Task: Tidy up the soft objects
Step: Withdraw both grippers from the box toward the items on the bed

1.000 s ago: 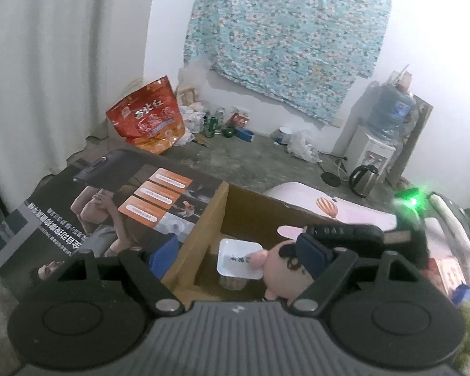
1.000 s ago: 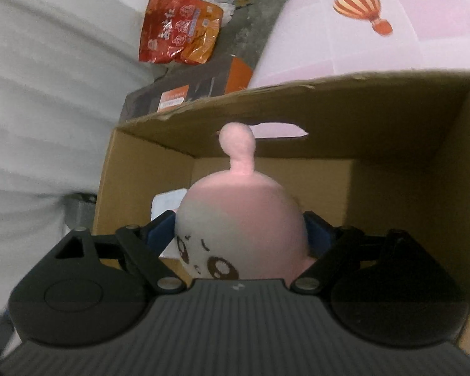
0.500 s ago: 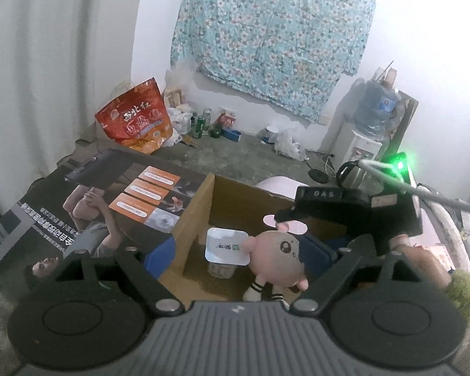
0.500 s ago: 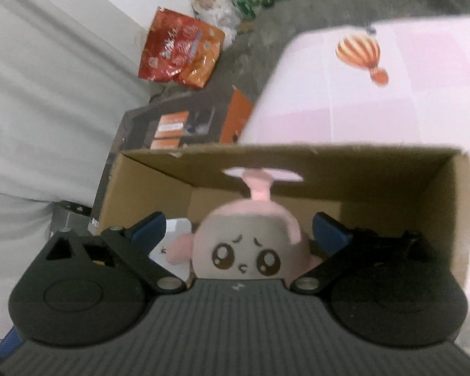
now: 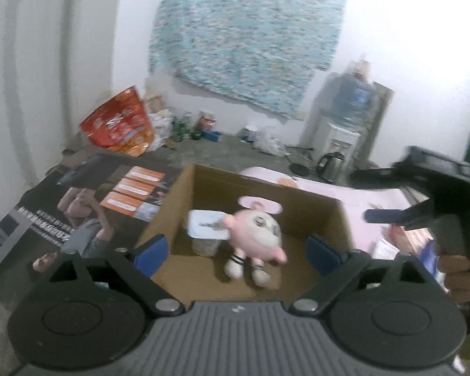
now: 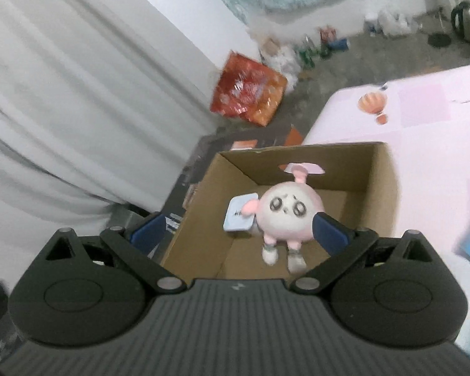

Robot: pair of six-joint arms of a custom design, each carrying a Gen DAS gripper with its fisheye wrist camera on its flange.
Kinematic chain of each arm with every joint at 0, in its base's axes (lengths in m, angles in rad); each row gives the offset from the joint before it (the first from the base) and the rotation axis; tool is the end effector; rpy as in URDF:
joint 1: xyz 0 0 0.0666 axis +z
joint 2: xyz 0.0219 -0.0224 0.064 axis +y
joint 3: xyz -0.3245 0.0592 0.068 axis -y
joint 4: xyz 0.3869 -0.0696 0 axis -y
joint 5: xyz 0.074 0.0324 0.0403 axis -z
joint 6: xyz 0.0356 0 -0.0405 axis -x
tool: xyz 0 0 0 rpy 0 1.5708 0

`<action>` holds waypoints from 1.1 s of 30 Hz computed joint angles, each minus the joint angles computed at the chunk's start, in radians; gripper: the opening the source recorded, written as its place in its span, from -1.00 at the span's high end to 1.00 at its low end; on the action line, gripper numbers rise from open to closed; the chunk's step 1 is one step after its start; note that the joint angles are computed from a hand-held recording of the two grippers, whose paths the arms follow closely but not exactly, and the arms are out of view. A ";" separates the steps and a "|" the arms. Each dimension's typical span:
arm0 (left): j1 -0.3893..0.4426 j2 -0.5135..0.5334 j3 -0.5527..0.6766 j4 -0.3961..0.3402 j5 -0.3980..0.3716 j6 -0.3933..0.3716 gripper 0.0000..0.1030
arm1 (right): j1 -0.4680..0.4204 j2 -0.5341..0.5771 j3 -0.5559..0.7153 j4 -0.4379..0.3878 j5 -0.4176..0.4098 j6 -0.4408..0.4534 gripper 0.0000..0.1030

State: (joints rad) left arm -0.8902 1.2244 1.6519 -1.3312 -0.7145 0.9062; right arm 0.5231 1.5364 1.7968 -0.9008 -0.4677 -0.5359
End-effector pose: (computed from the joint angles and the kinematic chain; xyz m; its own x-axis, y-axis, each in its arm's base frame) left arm 0.2633 -0.2887 0.5399 -0.5662 -0.2456 -0.7868 -0.1844 0.9681 -0.1695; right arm 0.4576 0.2820 0.4935 -0.8326 0.0460 -0.5519 -0.3884 0.6620 0.6411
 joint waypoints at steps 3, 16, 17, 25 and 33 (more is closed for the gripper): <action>-0.060 0.018 0.013 0.020 -0.009 -0.025 -0.89 | -0.053 -0.220 -0.233 0.066 0.001 0.016 -0.97; -0.296 0.193 0.084 0.263 0.056 -0.295 -0.96 | -0.641 -1.110 -0.913 -0.113 0.026 0.000 -0.97; -0.306 0.215 0.100 0.274 0.066 -0.311 -0.96 | -0.706 -1.157 -0.944 -0.148 -0.002 0.008 -0.97; -0.372 0.404 0.218 0.305 0.180 -0.422 -0.92 | -0.953 -1.301 -1.114 -0.260 -0.204 0.066 -0.97; -0.393 0.579 0.357 0.277 0.181 -0.544 -0.62 | -0.698 -1.111 -1.098 -0.024 -0.006 0.043 -0.59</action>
State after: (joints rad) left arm -1.2836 1.8029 2.0088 -1.0545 -0.5337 0.3619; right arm -0.1746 0.4251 0.6988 -0.9250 -0.4735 -0.4928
